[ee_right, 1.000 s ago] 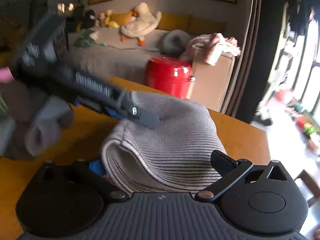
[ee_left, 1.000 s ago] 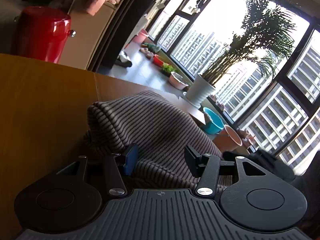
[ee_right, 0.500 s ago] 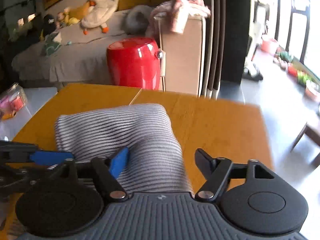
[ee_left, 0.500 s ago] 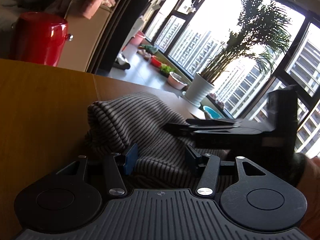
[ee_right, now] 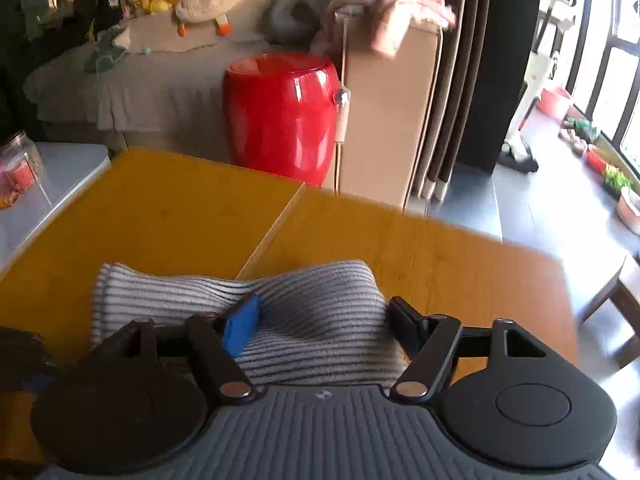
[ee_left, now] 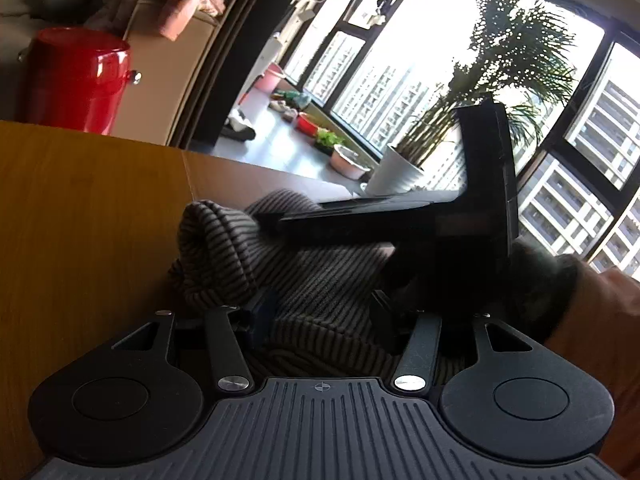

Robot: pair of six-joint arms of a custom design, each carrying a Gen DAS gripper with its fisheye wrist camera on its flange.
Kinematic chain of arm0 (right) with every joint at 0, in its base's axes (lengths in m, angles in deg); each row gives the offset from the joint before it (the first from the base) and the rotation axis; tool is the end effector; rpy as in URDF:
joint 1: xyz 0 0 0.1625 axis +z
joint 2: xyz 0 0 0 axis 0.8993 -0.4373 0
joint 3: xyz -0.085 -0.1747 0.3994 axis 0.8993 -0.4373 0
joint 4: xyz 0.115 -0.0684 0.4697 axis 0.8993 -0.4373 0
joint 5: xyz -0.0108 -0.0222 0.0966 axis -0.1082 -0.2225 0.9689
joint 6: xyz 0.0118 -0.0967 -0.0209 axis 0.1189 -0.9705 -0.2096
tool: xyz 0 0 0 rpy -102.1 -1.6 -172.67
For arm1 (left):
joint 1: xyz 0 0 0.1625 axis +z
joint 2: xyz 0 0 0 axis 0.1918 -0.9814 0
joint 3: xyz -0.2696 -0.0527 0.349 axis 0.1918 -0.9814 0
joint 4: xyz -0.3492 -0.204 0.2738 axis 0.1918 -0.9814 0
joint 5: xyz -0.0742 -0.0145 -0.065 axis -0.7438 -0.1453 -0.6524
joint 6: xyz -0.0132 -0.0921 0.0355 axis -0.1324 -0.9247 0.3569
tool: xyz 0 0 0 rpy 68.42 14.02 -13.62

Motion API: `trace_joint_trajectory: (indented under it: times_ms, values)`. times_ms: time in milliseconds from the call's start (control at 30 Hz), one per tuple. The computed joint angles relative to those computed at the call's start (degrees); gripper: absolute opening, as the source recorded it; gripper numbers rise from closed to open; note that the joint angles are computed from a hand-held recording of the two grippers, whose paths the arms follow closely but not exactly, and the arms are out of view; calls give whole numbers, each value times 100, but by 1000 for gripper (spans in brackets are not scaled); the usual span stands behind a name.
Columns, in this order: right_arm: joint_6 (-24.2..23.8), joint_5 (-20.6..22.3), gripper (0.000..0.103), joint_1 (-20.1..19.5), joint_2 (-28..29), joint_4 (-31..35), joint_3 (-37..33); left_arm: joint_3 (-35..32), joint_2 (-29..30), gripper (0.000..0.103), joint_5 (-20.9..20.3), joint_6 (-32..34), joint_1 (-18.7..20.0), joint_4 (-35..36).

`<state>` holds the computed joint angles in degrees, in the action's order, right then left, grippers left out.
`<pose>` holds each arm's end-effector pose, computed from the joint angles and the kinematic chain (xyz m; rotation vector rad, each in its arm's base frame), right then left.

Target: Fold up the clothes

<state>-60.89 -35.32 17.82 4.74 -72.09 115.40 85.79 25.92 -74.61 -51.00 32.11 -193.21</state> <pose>0.0189 -0.7720 0.2570 1.4056 -2.3697 0.4761 -0.3254 -0.5819 -0.0893 0.2174 2.5772 -1.3567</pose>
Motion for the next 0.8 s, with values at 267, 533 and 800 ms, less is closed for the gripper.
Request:
trace_joint_trajectory:
  times_ms: [267, 533, 800]
  values:
    - [231, 951, 81, -499, -705, 45, 264, 164, -148, 64, -85, 94, -90, -519]
    - [351, 1235, 81, -1034, -1172, 375, 681, -302, -6, 62, 132, 137, 0, -29]
    - [6, 1626, 82, -1161, -1575, 1111, 758, -141, -96, 56, 848, -350, -189, 405]
